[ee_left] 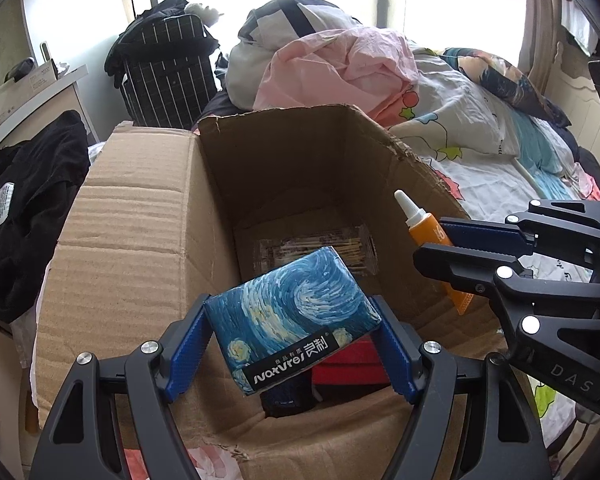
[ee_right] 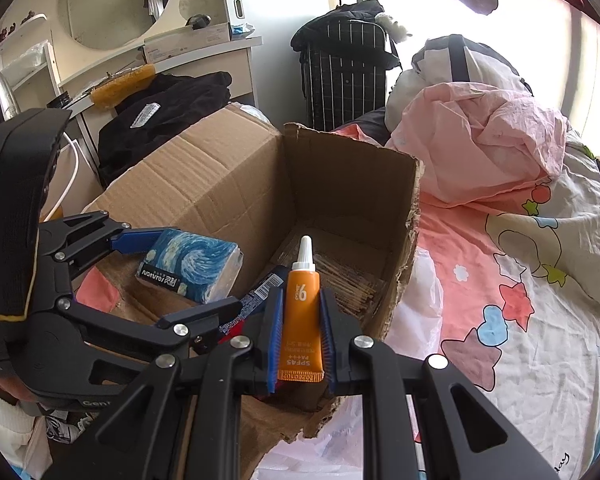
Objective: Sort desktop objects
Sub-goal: 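Carry the tissue pack and orange tube over the cardboard box with both grippers, then open the left gripper to drop the tissue pack while the right gripper drops the tube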
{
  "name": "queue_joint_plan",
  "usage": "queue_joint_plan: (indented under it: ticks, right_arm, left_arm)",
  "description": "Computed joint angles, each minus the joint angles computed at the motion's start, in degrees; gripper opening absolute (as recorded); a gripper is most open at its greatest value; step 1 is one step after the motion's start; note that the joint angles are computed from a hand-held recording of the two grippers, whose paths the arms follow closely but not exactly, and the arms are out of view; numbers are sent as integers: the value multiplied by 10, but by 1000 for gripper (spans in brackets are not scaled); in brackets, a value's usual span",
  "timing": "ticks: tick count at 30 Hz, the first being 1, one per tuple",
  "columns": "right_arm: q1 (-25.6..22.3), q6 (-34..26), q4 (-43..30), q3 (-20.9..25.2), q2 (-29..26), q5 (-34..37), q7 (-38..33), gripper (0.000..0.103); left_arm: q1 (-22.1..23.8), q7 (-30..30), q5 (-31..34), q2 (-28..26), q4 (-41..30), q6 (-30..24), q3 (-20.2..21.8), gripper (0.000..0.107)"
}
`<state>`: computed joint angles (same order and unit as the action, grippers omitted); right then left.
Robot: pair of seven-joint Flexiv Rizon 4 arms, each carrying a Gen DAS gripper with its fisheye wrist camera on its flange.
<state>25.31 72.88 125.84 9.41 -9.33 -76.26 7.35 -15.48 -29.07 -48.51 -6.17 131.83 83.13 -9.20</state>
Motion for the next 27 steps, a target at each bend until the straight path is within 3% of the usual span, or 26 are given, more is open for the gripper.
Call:
queue_joint_plan:
  ticks: [20,27]
  right_arm:
    - [-5,4,-4,-9,-15,-3,-1,16]
    - [0,-2,-4,-7,-14,7,-10,16]
  left_arm:
    - [12,3,17,-18,-3,28,-20,78]
    - [14,-21,48,-16,-5,7,-11,78]
